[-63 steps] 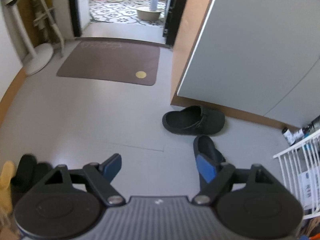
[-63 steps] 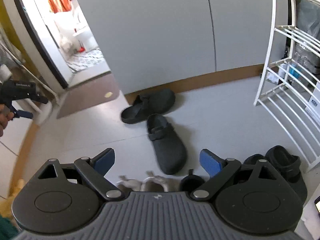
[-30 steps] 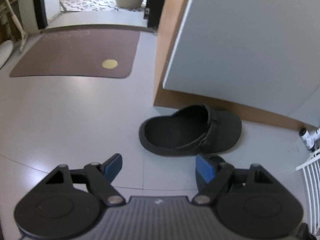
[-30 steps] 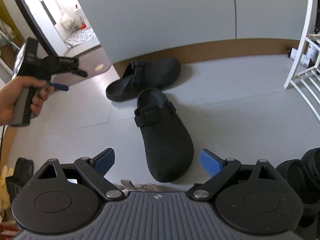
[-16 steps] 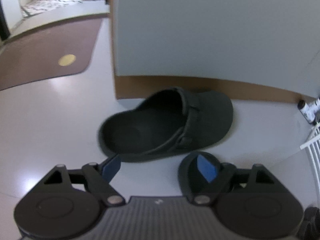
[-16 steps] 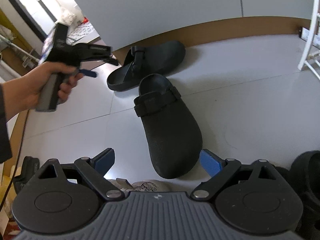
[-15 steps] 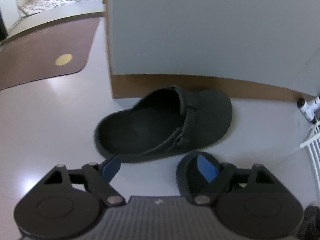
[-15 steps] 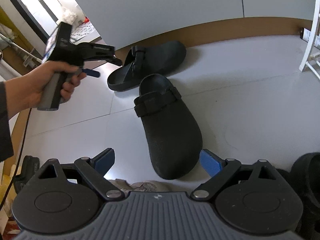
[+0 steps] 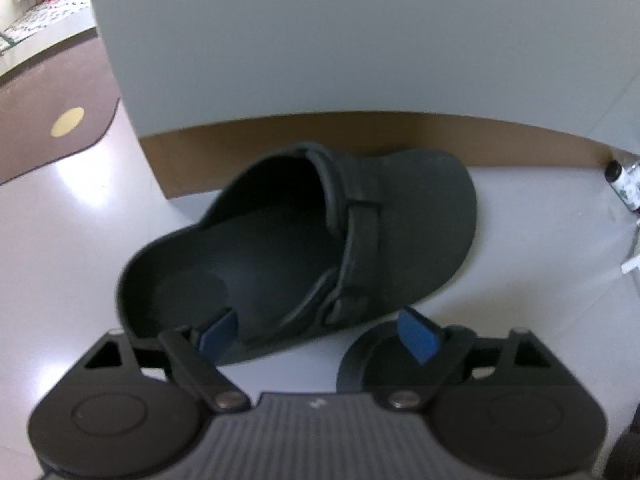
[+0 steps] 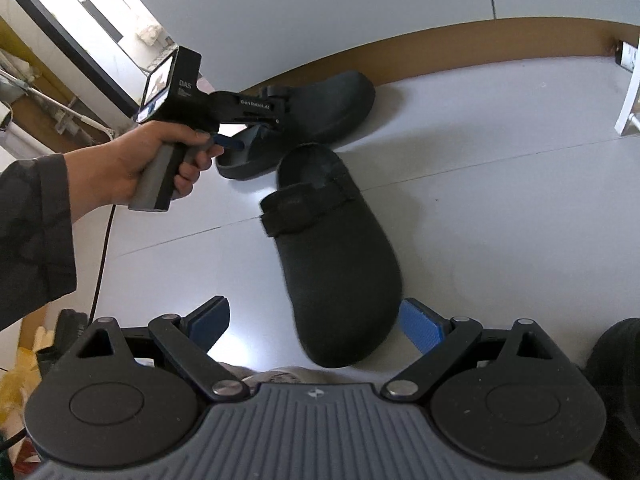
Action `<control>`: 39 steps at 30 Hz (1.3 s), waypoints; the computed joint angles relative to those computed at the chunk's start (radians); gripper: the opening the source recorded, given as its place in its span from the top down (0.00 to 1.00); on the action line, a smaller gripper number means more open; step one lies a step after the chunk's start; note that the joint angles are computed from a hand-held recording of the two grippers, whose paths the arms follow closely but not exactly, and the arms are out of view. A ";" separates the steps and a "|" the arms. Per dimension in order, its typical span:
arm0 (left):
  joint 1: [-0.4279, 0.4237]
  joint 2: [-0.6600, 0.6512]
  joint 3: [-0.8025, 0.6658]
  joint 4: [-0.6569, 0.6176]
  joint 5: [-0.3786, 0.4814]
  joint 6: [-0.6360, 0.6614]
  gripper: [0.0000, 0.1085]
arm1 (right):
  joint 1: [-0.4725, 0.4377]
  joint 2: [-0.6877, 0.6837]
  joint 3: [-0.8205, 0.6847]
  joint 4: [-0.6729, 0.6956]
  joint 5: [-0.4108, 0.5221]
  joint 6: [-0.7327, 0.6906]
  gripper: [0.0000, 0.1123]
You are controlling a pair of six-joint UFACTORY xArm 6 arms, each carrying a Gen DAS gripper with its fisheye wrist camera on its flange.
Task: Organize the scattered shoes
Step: 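Move the left tool toward the black clog by the cabinet, then close the left tool on the black clog's heel strap and lift it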
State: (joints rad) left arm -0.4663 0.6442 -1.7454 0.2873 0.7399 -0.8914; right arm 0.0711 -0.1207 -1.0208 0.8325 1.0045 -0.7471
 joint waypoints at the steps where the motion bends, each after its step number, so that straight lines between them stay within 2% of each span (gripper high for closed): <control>1: 0.000 0.006 -0.003 0.008 0.000 -0.005 0.42 | -0.003 -0.002 0.004 -0.001 -0.005 -0.005 0.15; 6: 0.001 -0.008 0.020 0.008 -0.037 0.002 0.56 | -0.003 -0.022 0.034 -0.008 -0.043 -0.031 0.15; 11: 0.001 -0.064 0.091 0.007 -0.053 -0.012 0.59 | 0.003 -0.048 0.053 -0.004 -0.053 -0.043 0.15; 15: -0.001 -0.123 0.167 0.029 -0.058 -0.051 0.63 | 0.009 -0.070 0.066 -0.018 -0.026 -0.031 0.15; 21: 0.002 -0.250 0.341 0.057 -0.111 -0.120 0.65 | 0.010 -0.093 0.062 -0.022 0.003 -0.020 0.15; 26: -0.002 -0.363 0.469 0.079 -0.087 -0.162 0.67 | 0.014 -0.108 0.046 -0.029 0.036 -0.014 0.15; 35: -0.054 -0.579 0.713 0.107 -0.098 -0.286 0.69 | 0.019 -0.127 -0.027 -0.026 0.062 0.004 0.15; 39: -0.078 -0.701 0.817 0.081 -0.069 -0.266 0.70 | 0.013 -0.156 -0.036 -0.035 0.093 0.004 0.15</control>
